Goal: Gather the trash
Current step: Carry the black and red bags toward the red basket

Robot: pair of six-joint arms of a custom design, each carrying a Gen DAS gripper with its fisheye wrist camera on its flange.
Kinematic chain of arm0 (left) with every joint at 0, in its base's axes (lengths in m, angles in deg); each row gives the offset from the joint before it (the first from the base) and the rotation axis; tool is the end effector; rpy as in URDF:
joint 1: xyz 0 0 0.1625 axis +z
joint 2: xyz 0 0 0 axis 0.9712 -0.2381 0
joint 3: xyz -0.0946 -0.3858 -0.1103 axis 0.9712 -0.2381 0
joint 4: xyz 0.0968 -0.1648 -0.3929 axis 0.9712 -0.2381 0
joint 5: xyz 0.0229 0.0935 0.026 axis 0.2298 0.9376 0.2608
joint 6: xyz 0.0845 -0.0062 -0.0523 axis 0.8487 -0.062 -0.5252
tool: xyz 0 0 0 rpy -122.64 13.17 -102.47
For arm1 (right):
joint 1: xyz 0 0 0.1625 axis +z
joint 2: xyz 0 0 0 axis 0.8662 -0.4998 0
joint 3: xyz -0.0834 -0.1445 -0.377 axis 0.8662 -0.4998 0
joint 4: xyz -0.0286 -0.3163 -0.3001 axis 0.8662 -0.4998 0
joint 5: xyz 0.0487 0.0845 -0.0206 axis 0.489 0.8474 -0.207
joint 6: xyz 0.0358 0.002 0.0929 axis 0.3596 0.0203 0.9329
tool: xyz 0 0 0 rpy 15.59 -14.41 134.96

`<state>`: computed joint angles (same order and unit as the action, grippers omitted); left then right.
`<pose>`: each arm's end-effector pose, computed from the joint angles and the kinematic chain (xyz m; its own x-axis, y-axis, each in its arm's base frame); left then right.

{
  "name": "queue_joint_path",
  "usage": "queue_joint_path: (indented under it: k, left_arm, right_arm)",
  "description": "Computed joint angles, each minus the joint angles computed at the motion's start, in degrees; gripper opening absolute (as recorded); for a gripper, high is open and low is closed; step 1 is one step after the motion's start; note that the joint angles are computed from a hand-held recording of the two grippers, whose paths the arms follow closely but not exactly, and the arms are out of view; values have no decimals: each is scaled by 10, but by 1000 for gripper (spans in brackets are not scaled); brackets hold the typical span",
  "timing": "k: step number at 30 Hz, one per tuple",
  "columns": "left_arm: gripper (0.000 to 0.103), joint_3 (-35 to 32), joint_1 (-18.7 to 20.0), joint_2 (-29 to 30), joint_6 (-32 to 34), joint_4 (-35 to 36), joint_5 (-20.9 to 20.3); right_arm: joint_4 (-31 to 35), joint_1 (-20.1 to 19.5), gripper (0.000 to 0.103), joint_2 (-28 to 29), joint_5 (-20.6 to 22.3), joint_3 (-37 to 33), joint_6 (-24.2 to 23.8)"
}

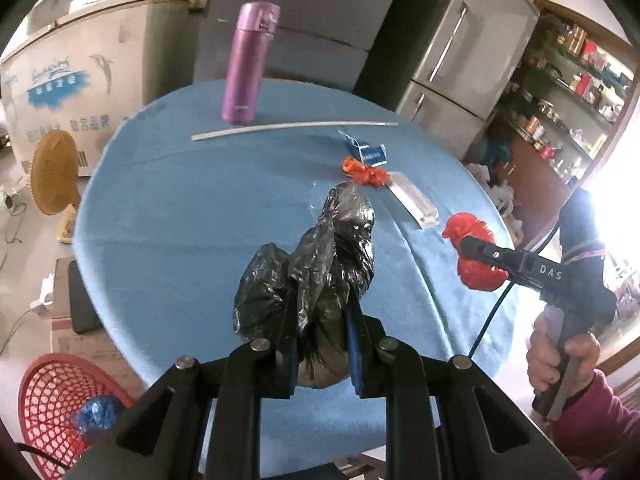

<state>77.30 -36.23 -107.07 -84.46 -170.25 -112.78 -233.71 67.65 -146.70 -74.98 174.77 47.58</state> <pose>-0.2176 -0.3794 0.2125 -0.6002 0.7791 -0.1808 0.7983 0.5975 -0.0754 0.2177 -0.2013 0.1870 -0.8831 0.4348 0.1763 0.0489 0.4589 -0.8871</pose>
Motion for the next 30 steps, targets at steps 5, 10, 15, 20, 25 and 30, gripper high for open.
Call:
queue_joint_path:
  k: [5, 10, 15, 20, 25, 30]
  left_arm:
    - [21, 19, -18, -54, -19, 17, 28]
    - [21, 34, -40, -95, -28, 26, 84]
    - [21, 31, -34, -112, -44, 49, 118]
    - [21, 28, -21, -124, -60, 72, 145]
    - [21, 28, -15, -139, -74, 90, 178]
    - [21, 34, -20, -154, -77, 97, 219]
  right_arm:
    - [-24, -5, 47, 43, 34, -22, -25]
    - [-30, -5, 47, 80, 62, -49, -51]
    - [-29, -4, 47, 103, 81, -69, -64]
    - [-16, -11, 47, 122, 110, -89, -76]
    - [-5, -13, 47, 148, 136, -118, -103]
    - [9, -15, 47, 178, 160, -146, -123]
